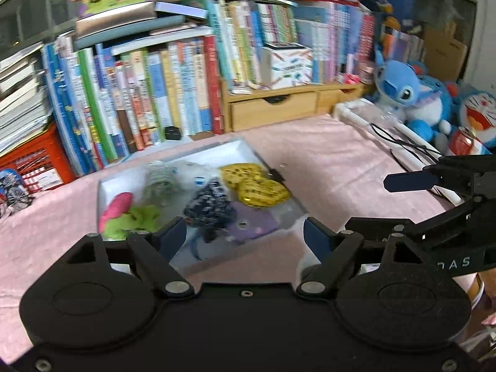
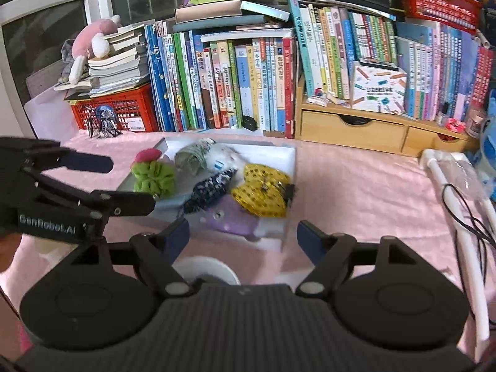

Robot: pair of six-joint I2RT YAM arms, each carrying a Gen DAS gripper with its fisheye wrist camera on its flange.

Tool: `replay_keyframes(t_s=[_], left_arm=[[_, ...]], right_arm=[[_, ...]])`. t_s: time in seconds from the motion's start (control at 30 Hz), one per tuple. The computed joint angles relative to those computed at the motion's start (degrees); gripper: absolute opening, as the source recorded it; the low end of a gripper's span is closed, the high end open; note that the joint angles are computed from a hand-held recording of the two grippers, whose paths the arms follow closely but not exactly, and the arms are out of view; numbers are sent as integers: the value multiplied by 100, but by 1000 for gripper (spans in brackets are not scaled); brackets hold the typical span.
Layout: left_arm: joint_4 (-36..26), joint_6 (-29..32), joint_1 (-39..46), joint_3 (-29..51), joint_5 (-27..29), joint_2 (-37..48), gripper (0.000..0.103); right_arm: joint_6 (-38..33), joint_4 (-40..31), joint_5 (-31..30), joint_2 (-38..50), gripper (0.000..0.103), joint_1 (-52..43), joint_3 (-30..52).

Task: Organize soft objects
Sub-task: 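Withdraw both tools from the tray toward the white foam sheet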

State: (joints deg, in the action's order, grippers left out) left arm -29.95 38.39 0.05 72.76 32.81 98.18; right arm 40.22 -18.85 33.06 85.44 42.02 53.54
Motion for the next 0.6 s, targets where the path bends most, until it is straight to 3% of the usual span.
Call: replay_keyframes(t_s=[0.37, 0.6], left_arm=[[153, 20, -984, -611, -461, -337, 82], [419, -312, -1795, -791, -1104, -159, 82]], right_arm=[[454, -25, 407, -1047, 85, 336, -1373], [787, 2, 461, -1336, 85, 477, -2082]])
